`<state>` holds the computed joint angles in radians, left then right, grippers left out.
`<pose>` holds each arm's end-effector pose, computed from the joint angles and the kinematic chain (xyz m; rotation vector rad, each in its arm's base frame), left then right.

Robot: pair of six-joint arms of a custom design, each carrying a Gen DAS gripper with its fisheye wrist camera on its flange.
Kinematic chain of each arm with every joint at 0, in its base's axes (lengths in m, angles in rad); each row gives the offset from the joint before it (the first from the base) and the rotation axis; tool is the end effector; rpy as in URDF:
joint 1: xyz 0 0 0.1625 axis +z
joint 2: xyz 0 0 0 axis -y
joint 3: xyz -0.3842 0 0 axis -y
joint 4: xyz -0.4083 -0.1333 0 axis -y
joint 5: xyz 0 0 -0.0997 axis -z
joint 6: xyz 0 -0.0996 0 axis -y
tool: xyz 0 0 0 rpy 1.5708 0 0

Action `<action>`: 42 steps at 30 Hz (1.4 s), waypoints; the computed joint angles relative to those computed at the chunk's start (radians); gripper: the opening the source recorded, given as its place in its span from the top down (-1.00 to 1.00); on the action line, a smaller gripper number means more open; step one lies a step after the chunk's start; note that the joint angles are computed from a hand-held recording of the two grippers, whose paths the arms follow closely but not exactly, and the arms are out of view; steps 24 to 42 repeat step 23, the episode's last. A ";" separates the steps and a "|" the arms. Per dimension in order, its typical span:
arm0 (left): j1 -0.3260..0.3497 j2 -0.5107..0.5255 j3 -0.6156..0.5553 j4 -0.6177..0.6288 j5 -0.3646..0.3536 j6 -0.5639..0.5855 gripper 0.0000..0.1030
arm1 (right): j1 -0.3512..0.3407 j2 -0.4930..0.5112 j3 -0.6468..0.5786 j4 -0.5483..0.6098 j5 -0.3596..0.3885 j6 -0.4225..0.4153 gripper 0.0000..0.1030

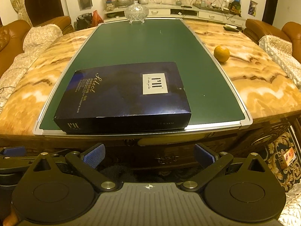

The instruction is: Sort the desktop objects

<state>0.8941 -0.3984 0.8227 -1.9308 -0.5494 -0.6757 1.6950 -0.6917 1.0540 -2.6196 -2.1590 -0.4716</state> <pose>-0.3448 -0.7778 0.0852 0.0409 2.2073 -0.7186 0.1774 -0.7914 0.2620 0.4491 -2.3345 0.7083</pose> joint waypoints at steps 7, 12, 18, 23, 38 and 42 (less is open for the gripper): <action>0.009 0.035 -0.061 0.044 0.004 -0.007 -1.00 | -0.007 0.026 -0.046 0.038 0.005 0.009 -1.00; 0.011 0.058 -0.101 0.079 0.016 -0.015 -1.00 | -0.011 0.045 -0.078 0.063 0.006 0.015 -1.00; 0.014 0.079 -0.135 0.105 0.024 -0.017 -1.00 | -0.016 0.058 -0.101 0.081 0.006 0.019 -1.00; 0.018 0.086 -0.148 0.105 0.014 -0.012 -1.00 | -0.019 0.071 -0.122 0.096 0.002 0.025 -1.00; 0.018 0.086 -0.148 0.105 0.014 -0.012 -1.00 | -0.019 0.071 -0.122 0.096 0.002 0.025 -1.00; 0.018 0.086 -0.148 0.105 0.014 -0.012 -1.00 | -0.019 0.071 -0.122 0.096 0.002 0.025 -1.00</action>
